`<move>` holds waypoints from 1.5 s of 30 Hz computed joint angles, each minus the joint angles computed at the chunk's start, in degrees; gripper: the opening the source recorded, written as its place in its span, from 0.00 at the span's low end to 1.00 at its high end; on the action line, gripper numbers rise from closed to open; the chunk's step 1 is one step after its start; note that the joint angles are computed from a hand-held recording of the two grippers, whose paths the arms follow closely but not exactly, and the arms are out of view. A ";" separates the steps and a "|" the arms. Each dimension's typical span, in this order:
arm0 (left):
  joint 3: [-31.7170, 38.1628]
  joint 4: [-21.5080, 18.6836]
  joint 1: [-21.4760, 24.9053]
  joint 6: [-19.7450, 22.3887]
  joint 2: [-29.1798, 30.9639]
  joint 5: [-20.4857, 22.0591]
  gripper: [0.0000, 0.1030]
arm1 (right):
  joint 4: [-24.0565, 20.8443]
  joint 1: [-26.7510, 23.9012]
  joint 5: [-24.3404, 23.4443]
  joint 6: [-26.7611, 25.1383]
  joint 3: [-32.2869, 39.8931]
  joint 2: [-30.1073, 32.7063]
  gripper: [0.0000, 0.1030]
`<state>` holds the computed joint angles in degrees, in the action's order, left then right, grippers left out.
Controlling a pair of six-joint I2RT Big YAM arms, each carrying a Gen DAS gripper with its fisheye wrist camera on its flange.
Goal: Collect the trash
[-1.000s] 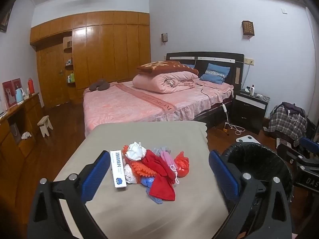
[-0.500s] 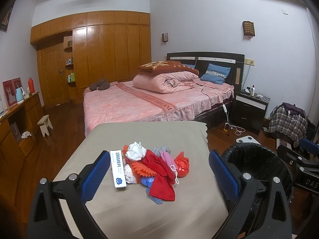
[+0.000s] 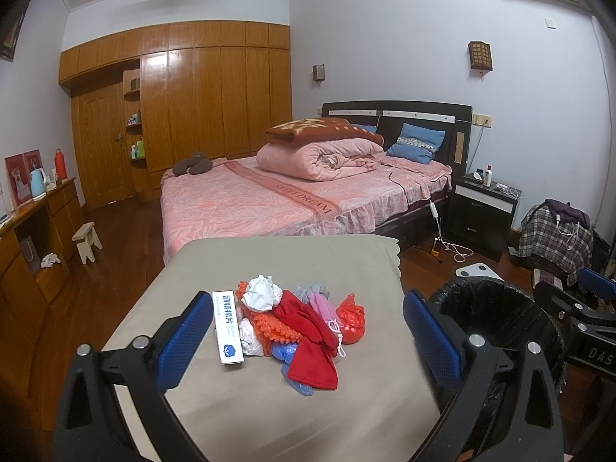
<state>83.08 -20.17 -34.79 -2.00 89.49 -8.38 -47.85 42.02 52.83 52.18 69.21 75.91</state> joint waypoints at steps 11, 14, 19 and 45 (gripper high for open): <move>-0.23 0.30 -0.12 -0.09 0.03 -0.07 0.94 | 0.70 -0.39 -0.44 -0.36 -0.67 -0.20 0.95; -0.24 0.30 -0.12 -0.11 0.04 -0.07 0.94 | 0.68 -0.41 -0.48 -0.33 -0.65 -0.17 0.95; -0.14 0.12 0.01 -0.10 0.02 0.03 0.94 | 0.95 -0.52 -0.51 -0.43 -1.00 -0.39 0.95; 0.11 -0.10 -0.16 -0.30 0.17 -0.05 0.94 | 1.48 -0.33 -0.60 0.38 -0.79 1.08 0.95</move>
<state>83.19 -20.26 -34.95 -2.29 89.66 -8.43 -46.37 41.69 52.23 52.56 68.42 77.00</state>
